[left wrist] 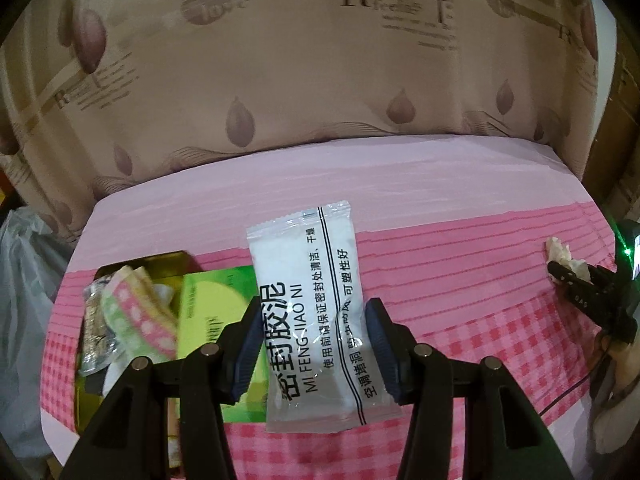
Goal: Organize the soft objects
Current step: 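Carry the white packet with the left tool over the gold tray, then open the left tool to drop the white packet into the tray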
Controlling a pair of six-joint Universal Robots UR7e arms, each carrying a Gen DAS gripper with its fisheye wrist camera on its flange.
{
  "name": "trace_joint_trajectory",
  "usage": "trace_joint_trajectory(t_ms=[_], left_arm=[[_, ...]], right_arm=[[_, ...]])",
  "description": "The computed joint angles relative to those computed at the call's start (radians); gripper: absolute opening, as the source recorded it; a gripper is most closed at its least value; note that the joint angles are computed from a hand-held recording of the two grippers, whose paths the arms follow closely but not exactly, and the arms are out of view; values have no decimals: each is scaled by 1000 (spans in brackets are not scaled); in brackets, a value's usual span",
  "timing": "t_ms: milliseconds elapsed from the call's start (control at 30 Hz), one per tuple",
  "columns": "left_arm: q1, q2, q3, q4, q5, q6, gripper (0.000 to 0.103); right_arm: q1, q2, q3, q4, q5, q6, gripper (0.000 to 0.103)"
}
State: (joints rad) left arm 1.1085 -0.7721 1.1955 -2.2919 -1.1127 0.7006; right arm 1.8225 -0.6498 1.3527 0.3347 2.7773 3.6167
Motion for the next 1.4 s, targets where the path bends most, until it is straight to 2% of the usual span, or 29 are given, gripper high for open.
trace_joint_trajectory(t_ms=[567,1400], left_arm=[[64,54,-196,54,55,27,51],[155,245,-597,213,161,7,52]], right_arm=[[1,1,0,2,2,3,34],[1,3,0,6,8,2,34]])
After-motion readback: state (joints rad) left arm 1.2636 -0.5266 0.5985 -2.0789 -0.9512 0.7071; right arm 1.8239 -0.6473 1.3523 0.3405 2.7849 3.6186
